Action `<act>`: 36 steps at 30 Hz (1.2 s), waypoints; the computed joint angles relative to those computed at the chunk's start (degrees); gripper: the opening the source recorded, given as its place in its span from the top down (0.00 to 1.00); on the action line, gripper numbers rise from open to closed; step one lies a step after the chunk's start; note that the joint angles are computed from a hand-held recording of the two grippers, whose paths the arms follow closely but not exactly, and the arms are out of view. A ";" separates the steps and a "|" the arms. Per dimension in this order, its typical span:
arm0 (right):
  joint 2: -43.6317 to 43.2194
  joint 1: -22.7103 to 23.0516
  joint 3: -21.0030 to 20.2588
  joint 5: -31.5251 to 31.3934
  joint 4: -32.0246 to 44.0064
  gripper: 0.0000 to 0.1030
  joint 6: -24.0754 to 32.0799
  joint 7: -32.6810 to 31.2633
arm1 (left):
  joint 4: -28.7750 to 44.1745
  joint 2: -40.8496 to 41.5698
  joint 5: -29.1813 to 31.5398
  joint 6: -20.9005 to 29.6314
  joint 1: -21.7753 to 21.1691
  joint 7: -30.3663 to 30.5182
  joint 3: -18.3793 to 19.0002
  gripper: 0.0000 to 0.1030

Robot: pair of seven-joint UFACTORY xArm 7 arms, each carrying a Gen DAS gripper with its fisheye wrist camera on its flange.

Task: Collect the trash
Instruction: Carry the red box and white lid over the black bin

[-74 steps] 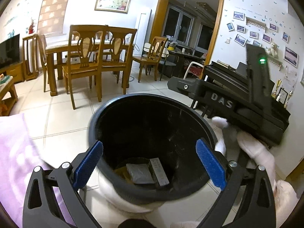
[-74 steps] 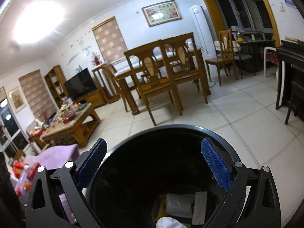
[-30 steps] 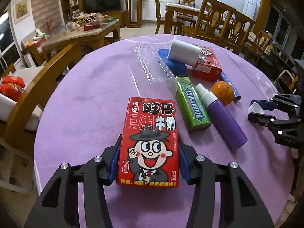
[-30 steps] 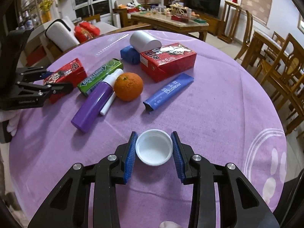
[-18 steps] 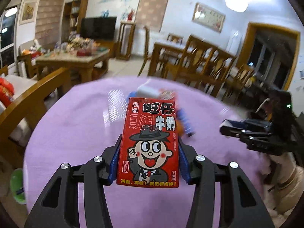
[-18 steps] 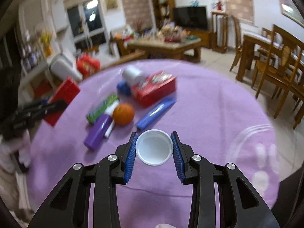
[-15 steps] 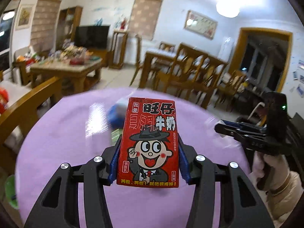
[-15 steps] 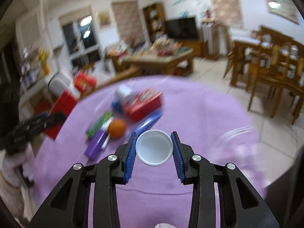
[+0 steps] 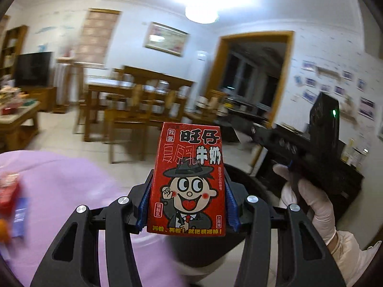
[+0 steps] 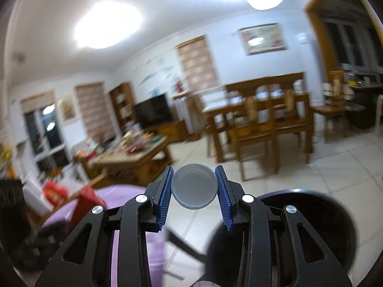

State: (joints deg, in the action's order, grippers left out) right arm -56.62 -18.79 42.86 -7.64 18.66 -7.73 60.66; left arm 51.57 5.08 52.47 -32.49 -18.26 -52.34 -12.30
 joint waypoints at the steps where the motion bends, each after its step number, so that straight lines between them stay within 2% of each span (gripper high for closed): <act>1: -1.84 0.65 -1.45 0.25 -1.64 0.65 0.35 -0.03 | 3.30 2.99 1.21 0.75 -0.97 -0.81 -1.21 0.52; 6: -11.83 1.40 -8.05 0.27 -9.06 0.65 2.83 -0.47 | 15.99 14.27 8.12 5.43 -1.90 -3.49 -6.85 0.52; 8: -12.26 0.62 -10.15 -0.29 -10.47 0.65 2.13 -1.47 | 21.55 18.81 13.11 8.69 -1.02 -4.28 -10.13 0.52; 11: -9.89 -2.45 -11.60 -0.41 -12.08 0.65 -1.96 -2.93 | 25.21 23.65 13.22 11.68 -1.79 -0.20 -12.05 0.51; 13: -6.51 -5.37 -10.93 0.28 -12.43 0.65 -5.57 -3.79 | 24.40 24.49 12.04 12.23 -1.10 1.75 -12.78 0.51; 14: -5.18 -6.21 -10.63 0.85 -12.78 0.65 -7.09 -4.42 | 25.12 25.89 13.69 13.90 0.96 1.00 -15.47 0.51; 16: -1.29 -8.69 -9.30 2.11 -13.01 0.65 -10.61 -5.54 | 26.25 28.57 17.70 19.15 6.83 0.59 -23.34 0.51; 20: 6.64 -15.12 -2.04 6.17 -11.56 0.65 -17.06 -5.84 | 26.42 30.85 16.18 22.72 10.71 4.95 -29.35 0.51; 22: 10.02 -17.37 0.11 7.71 -11.05 0.65 -19.35 -6.86 | 26.40 32.96 14.51 25.45 14.25 8.21 -34.26 0.51; 24: 11.80 -18.86 2.53 9.68 -10.56 0.65 -20.45 -7.57 | 25.66 32.79 12.85 26.04 14.91 9.53 -35.00 0.51; 26: 13.87 -20.45 4.38 11.39 -10.01 0.65 -21.81 -8.71 | 25.60 32.42 11.35 25.93 13.81 10.21 -33.97 0.51; 29: 18.51 -21.00 4.28 12.06 -9.30 0.65 -24.41 -11.10 | 24.76 32.00 9.07 26.29 13.73 11.91 -34.39 0.51; 34: 17.16 -18.81 6.64 16.93 -9.46 0.65 -21.74 -13.73 | 24.10 30.48 6.27 25.39 11.46 14.71 -32.15 0.51; 36: 17.96 -19.56 8.17 18.53 -8.99 0.65 -21.75 -15.15 | 24.24 30.44 5.00 25.54 11.01 16.15 -31.97 0.51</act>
